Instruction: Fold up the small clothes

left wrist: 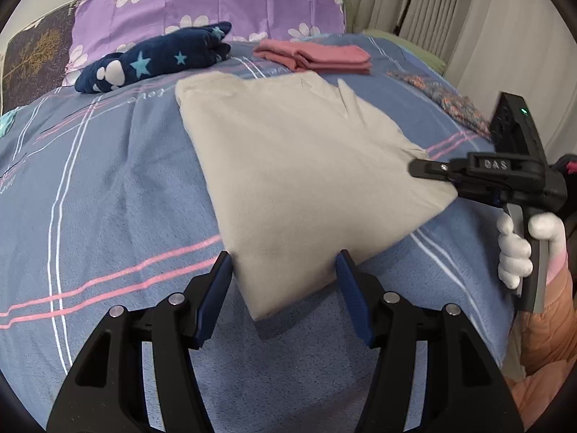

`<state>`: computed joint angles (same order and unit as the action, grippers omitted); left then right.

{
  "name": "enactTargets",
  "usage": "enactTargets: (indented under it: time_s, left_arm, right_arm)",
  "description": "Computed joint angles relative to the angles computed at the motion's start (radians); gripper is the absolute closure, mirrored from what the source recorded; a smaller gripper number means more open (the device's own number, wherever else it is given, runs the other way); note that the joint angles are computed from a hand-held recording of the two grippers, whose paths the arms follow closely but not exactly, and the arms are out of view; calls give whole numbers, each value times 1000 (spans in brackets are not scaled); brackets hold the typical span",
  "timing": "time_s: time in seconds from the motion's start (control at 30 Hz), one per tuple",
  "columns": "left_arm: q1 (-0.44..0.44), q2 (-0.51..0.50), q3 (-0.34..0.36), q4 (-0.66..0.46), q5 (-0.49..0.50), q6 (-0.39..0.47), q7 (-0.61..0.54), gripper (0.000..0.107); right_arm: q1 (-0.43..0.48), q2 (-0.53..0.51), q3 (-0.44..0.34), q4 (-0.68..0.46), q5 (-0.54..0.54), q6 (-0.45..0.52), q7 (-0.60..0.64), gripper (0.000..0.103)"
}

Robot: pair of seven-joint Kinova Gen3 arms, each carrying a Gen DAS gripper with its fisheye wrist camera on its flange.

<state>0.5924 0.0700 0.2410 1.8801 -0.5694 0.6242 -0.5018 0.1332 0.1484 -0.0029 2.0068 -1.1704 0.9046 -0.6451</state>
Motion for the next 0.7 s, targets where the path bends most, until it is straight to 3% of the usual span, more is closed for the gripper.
enactTargets:
  time_s: [0.1, 0.2, 0.27, 0.33, 0.43, 0.5, 0.53, 0.6, 0.7]
  left_arm:
    - [6, -2, -6, 6, -44, 12, 69, 47]
    - [-12, 18, -14, 6, -1, 16, 74, 47]
    - [-22, 22, -24, 18, 25, -9, 70, 47]
    - [-18, 18, -31, 33, 10, -31, 98, 47]
    - [-13, 20, -32, 34, 1, -31, 113, 47]
    - [-16, 16, -33, 39, 7, -40, 112, 47]
    - [-20, 11, -32, 44, 16, -50, 110, 47]
    - [-19, 1, -28, 51, 19, -53, 114, 47]
    - [-46, -35, -22, 91, 68, -121, 61, 47]
  right_arm:
    - [12, -96, -41, 50, -19, -90, 53, 90]
    - [-76, -171, -14, 104, -43, -212, 149, 91]
    - [-147, -226, 32, 135, -34, -269, 228, 91]
    - [-239, -228, 111, 145, -49, -260, 273, 91]
    - [-343, -189, 167, 132, 24, -270, 218, 91]
    - [-328, -138, 148, 118, 104, -332, 167, 96]
    - [-305, -123, 123, 113, 127, -342, 128, 103]
    - [-217, -113, 60, 102, 126, -314, 62, 103]
    - [-104, -119, -55, 90, 173, -308, 65, 103]
